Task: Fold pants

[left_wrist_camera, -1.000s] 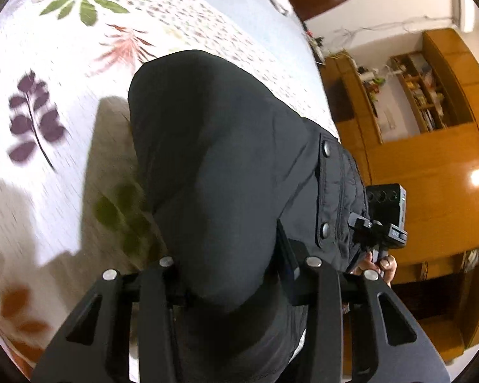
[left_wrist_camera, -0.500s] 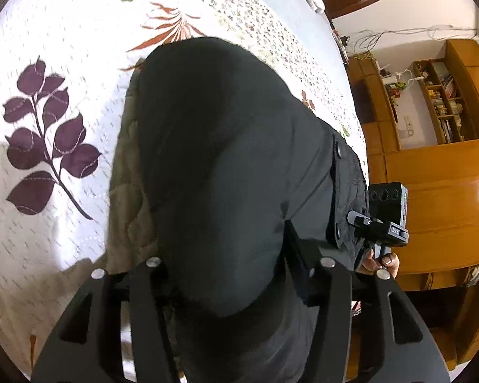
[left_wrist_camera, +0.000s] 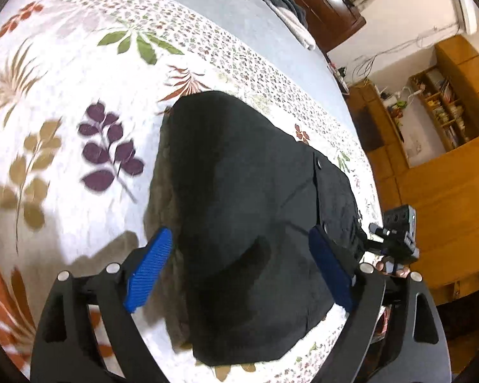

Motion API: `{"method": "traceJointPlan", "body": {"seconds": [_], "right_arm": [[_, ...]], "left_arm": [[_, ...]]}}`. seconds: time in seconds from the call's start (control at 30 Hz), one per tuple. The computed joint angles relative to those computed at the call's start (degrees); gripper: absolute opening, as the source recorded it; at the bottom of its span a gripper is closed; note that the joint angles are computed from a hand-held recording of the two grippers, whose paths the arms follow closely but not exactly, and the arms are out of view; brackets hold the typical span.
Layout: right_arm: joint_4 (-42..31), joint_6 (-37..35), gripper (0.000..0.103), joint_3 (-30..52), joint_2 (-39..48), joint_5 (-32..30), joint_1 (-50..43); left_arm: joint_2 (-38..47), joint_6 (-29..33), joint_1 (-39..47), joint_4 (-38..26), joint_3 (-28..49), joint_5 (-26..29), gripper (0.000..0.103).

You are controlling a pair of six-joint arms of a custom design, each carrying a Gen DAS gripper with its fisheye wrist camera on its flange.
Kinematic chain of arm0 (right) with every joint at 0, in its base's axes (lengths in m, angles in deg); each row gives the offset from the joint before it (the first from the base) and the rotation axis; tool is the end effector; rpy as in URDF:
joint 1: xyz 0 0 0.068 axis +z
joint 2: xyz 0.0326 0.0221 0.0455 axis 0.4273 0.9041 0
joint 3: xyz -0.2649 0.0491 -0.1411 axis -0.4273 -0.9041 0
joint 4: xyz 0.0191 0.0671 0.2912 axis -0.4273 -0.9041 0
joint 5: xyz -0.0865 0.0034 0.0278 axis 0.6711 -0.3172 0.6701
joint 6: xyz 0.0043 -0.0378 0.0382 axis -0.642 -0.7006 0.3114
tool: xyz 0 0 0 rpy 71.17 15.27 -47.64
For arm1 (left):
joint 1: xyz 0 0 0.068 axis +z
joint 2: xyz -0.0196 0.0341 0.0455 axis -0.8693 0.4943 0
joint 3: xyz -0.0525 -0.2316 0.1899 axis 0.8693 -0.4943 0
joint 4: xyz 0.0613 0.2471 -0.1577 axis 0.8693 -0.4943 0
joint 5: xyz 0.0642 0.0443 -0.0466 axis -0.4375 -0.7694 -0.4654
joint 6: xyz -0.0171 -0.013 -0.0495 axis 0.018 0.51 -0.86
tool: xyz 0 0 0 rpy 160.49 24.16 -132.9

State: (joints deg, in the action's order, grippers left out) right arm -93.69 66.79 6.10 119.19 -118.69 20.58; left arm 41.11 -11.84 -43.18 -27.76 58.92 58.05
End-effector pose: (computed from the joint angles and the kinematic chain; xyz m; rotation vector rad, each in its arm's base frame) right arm 0.3226 0.0021 0.2142 0.0643 2.5998 1.3109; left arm 0.2801 0.0606 0.2362 -0.2074 2.5552 -0.9688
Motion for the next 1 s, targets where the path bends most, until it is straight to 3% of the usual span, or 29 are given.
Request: {"method": "traceJointPlan", "body": {"seconds": [0.03, 0.1, 0.23, 0.33, 0.43, 0.5, 0.57, 0.63, 0.77, 0.87, 0.93, 0.97, 1.0], "right_arm": [[0.05, -0.05, 0.082, -1.18, -1.70, 1.95, 0.77], [0.97, 0.73, 0.082, -2.61, -3.18, 6.09, 2.45], [2.18, 0.51, 0.083, -4.84, -3.21, 9.77, 2.71], [1.90, 1.82, 0.083, -4.51, -4.64, 12.00, 4.41], [0.72, 2.83, 0.083, -5.15, -8.20, 10.11, 2.50], [-0.79, 1.77, 0.083, -5.83, -10.21, 9.75, 2.25], [-2.46, 0.87, 0.083, -6.28, -10.84, 14.65, 4.47], [-2.17, 2.23, 0.086, -7.74, -11.69, 15.85, 5.27], [-4.45, 3.31, 0.085, -10.46, -19.50, 9.80, 0.32], [-12.02, 1.44, 0.088, -12.40, -31.34, 7.17, -4.23], [-22.29, -5.13, 0.092, -12.98, -40.35, 7.53, -9.57], [-30.12, -11.86, 0.094, -12.86, -45.57, 7.34, -14.89], [-36.17, -17.43, 0.095, -12.38, -48.66, 7.05, -19.35]], "left_arm": [[-0.74, 0.25, -0.47, -0.11, -0.66, -1.14, 0.088], [-1.80, -0.35, -3.82, 0.97, -1.96, -8.48, 0.088], [-2.21, -2.22, -6.80, 3.99, -4.95, -14.13, 0.092], [-2.80, -2.11, -5.05, 4.29, -5.99, -12.98, 0.090], [-7.27, -1.80, -2.79, 3.83, -7.71, -9.62, 0.089], [-9.34, -0.38, -4.27, 2.99, -8.66, -12.79, 0.090], [-10.33, -1.03, -6.13, 2.90, -9.80, -17.51, 0.092], [-10.61, -2.81, -4.76, 1.63, -10.00, -15.95, 0.091], [-18.34, -5.14, -1.52, -1.51, -10.62, -12.22, 0.091], [-31.95, -2.89, 3.41, -9.64, -12.28, -10.18, 0.094], [-43.27, 0.86, 6.83, -17.82, -11.94, -12.45, 0.099], [-48.04, 3.25, 8.46, -22.18, -11.27, -13.62, 0.100], [-53.15, 8.97, 12.81, -29.48, -9.43, -13.98, 0.100]]}}
